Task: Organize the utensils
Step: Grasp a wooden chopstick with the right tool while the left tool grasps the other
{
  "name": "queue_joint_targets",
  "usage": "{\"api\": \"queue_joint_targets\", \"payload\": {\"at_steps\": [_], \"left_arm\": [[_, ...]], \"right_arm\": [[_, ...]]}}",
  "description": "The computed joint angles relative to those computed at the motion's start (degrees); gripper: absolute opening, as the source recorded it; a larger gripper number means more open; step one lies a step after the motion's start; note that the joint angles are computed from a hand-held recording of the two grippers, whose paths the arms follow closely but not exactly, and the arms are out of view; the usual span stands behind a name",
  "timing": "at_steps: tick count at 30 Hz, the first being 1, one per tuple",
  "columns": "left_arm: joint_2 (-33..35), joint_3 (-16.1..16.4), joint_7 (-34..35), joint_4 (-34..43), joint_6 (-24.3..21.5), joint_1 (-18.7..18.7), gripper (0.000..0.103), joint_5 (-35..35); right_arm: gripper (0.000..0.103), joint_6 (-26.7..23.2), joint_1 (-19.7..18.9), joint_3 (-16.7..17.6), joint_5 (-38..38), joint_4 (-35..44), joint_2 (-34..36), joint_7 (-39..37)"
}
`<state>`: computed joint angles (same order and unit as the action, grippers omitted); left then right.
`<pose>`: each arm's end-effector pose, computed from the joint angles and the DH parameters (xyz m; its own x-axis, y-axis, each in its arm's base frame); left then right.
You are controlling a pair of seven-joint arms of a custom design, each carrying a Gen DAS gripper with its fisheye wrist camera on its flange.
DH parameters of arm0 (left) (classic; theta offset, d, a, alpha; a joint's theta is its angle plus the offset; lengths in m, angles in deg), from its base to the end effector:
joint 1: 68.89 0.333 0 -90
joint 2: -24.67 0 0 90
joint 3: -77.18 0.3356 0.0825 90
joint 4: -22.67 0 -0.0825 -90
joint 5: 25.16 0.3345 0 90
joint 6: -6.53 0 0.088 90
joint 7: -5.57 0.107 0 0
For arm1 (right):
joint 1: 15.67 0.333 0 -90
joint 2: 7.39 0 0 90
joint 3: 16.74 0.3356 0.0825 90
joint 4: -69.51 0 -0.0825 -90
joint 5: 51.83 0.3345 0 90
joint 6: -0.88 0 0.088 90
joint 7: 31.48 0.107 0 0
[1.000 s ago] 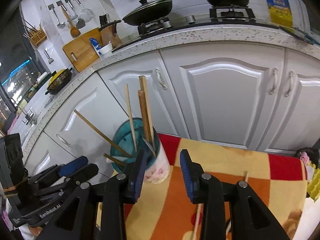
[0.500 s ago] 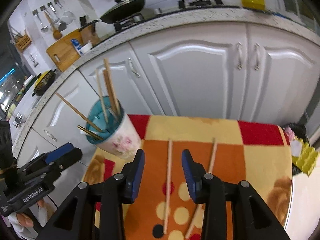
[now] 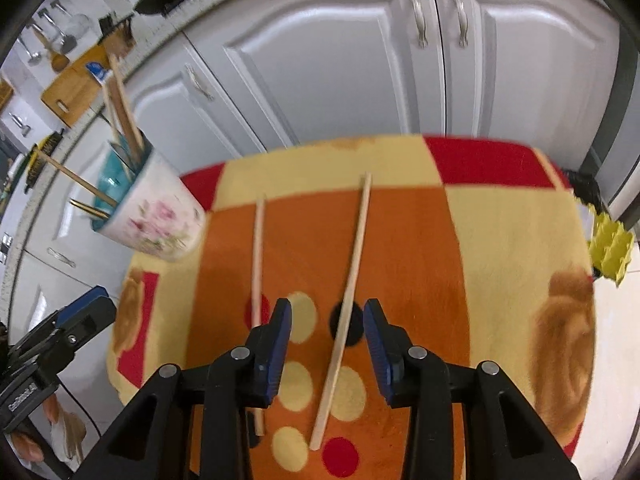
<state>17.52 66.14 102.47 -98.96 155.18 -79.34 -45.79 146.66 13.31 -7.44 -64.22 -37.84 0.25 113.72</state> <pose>0.4768 -0.1856 0.5714 -0.3089 -0.9219 0.2337 -0.8245 0.1371 -0.5490 0.4682 0.3661 0.5420 -0.0773 -0.9472 -0.3112 -0.8787 0.2122 -0.4277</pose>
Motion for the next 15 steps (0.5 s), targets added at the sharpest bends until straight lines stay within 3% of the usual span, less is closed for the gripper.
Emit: {"api": "queue_joint_targets", "payload": {"at_steps": [7, 11, 15], "left_arm": [[3.4, -0.6, -1.8, 1.4, -1.9, -0.2, 0.047, 2.1], [5.8, -1.0, -2.6, 2.7, -2.5, -0.8, 0.047, 2.5], [7.8, -1.2, -2.5, 4.1, -3.2, -1.3, 0.047, 2.0]], "right_arm": [[0.029, -0.4, -0.1, -0.2, 1.2, 0.8, 3.3, -0.5], [0.014, -2.2, 0.3, -0.6, -0.2, 2.6, 5.2, -1.4], [0.006, 1.0, -0.6, -0.4, 1.5, -0.1, 3.9, -2.1]]}}
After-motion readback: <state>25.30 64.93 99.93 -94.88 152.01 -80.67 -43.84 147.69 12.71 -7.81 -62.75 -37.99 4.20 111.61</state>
